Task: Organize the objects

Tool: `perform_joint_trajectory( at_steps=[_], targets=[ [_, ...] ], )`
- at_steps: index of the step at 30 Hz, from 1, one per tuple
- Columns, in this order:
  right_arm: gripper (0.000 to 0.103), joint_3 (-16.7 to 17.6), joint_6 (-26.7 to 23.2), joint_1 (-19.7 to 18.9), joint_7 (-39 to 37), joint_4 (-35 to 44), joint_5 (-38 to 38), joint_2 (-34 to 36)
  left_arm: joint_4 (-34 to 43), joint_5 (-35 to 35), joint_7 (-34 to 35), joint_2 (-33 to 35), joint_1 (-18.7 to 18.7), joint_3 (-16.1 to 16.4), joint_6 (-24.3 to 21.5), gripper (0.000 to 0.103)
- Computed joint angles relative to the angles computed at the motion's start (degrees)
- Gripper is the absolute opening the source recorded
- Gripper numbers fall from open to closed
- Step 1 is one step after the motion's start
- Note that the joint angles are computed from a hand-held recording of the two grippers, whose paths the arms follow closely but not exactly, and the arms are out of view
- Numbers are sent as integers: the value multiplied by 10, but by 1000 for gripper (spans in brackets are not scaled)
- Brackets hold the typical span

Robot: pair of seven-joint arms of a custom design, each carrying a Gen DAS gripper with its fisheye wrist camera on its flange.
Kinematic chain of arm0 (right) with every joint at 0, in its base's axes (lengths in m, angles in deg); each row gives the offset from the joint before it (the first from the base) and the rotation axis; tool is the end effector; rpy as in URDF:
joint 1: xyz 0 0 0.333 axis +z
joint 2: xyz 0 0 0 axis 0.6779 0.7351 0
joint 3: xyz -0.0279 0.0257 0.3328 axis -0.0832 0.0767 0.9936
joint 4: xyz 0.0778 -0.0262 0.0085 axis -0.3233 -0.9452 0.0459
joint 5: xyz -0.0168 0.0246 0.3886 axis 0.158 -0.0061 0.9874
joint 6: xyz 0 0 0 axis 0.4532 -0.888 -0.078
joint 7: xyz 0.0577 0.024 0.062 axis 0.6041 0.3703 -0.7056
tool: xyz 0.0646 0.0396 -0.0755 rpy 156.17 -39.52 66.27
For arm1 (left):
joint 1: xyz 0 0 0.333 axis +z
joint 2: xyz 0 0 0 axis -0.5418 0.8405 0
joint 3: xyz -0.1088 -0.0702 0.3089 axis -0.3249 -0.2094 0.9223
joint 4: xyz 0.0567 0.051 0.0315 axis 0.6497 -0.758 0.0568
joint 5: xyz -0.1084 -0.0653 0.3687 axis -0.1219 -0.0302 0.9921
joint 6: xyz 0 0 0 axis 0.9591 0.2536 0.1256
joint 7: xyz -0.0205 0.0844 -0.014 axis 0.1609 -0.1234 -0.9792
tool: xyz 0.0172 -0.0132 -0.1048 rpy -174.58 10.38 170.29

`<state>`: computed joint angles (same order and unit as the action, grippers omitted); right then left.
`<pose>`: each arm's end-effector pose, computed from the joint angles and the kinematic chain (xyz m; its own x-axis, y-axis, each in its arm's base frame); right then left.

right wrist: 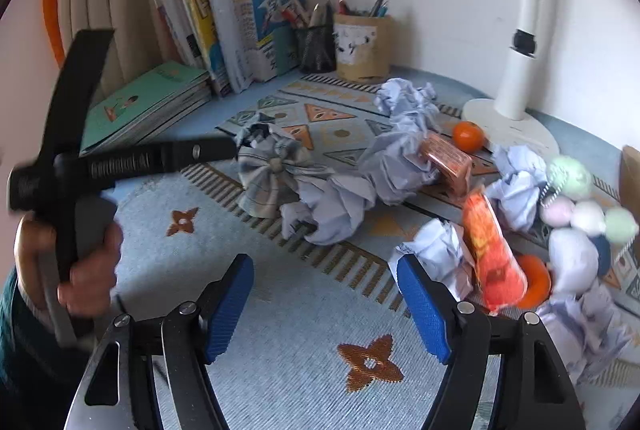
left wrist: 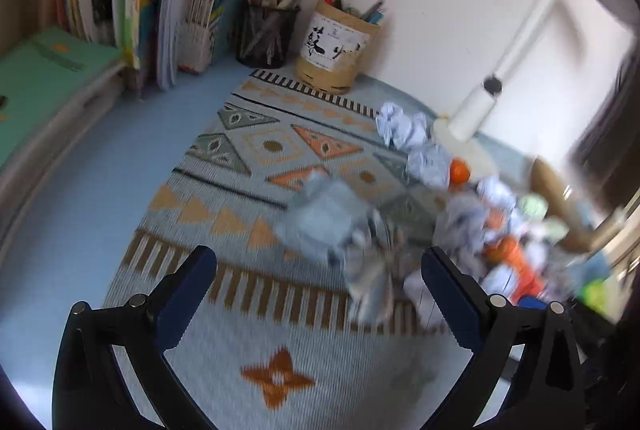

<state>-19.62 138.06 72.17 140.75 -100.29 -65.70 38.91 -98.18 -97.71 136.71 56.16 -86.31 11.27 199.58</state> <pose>0.5294 0.3903 0.2776 0.5865 -0.8061 -0.0788 -0.6208 -0.3849 -0.6830 0.5613 -0.3361 0.2907 0.0835 -0.9265 0.3670 -0.7284 -0.3081 -0.6120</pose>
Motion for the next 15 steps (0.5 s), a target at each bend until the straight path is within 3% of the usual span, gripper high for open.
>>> perform_joint_trajectory(
  at_steps=[1, 3, 4, 7, 8, 10, 11, 12, 15],
  targets=[
    [74, 39, -16, -36, -3, 10, -10, 2, 12, 12, 6, -1, 42, -35, -9, 100],
    [74, 88, -43, -79, -9, 40, -14, 16, 37, 41, 13, 11, 81, -60, -35, 98],
    [74, 99, -62, -86, -12, 61, -12, 27, 49, 54, 11, 19, 94, -69, -48, 96],
    [74, 116, -104, -94, -18, 115, 13, 68, 70, 92, 26, 32, 163, -139, -53, 89],
    [74, 125, -110, -100, -21, 130, 24, 83, 78, 102, 21, 38, 161, -136, -61, 88],
    [74, 132, -121, -104, -24, 150, 40, 101, 91, 122, 10, 48, 153, -124, -71, 74],
    [74, 134, -123, -105, -27, 156, 46, 108, 91, 151, -6, 48, 159, -128, -68, 69],
    [74, 134, -125, -104, -30, 163, 51, 114, 95, 140, 12, 49, 179, -153, -66, 61],
    [69, 93, -111, -70, -18, 167, 54, 114, 94, 150, 4, 50, 191, -165, -56, 57]
  ],
)
